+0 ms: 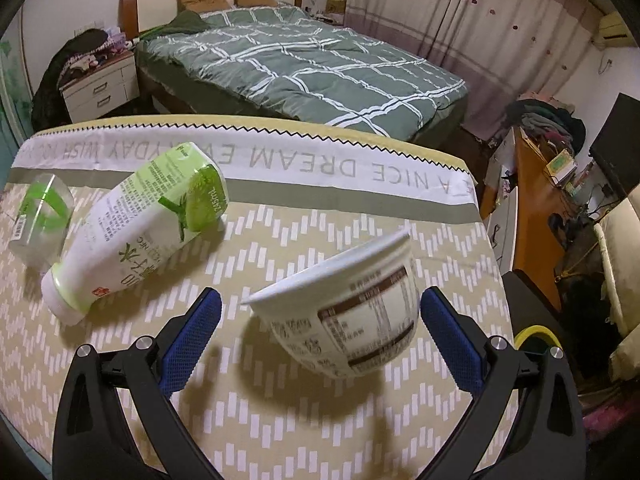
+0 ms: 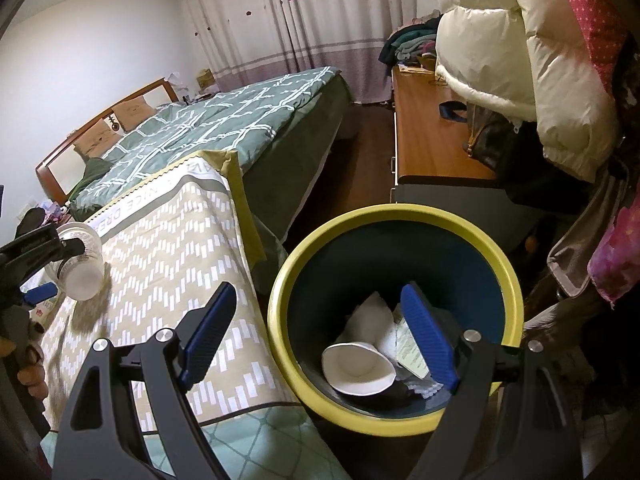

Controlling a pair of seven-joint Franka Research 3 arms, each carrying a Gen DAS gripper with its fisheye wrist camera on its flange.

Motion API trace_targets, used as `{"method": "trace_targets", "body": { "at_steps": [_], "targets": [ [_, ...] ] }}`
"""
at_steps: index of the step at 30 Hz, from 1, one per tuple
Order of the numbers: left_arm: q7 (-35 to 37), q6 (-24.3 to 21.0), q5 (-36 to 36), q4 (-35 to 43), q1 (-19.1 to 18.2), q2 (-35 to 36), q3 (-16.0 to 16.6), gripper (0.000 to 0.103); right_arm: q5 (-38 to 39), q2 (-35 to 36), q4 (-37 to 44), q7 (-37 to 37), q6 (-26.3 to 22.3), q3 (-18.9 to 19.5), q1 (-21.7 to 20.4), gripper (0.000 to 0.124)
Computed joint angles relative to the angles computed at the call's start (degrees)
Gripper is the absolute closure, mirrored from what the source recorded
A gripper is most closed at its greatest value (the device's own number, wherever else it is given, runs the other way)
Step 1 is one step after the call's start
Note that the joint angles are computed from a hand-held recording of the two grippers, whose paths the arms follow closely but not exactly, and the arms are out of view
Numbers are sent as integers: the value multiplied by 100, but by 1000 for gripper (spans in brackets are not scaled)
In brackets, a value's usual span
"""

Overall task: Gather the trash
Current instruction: 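Grasp the white yogurt cup with the left gripper and lift it, then carry the yogurt cup over the bin and open the left gripper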

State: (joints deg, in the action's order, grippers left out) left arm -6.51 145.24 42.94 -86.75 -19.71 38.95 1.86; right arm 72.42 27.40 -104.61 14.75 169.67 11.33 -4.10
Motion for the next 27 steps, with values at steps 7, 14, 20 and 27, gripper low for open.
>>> {"method": "trace_targets", "body": {
  "at_steps": [7, 14, 20, 27],
  "targets": [
    [181, 118, -198, 149, 108, 135, -27, 5, -85, 4, 1, 79, -48, -12, -5, 44],
    [297, 219, -27, 171, -13, 156, 80, 13, 82, -18, -6, -71, -19, 63, -71, 44],
    [332, -6, 459, 222, -336, 34, 127, 13, 1264, -316, -213, -1305, -159, 78, -231, 44],
    [1094, 20, 295, 1108, -449, 477, -177, 13, 2078, -742, -583, -2167, -345, -466, -156, 44]
  ]
}}
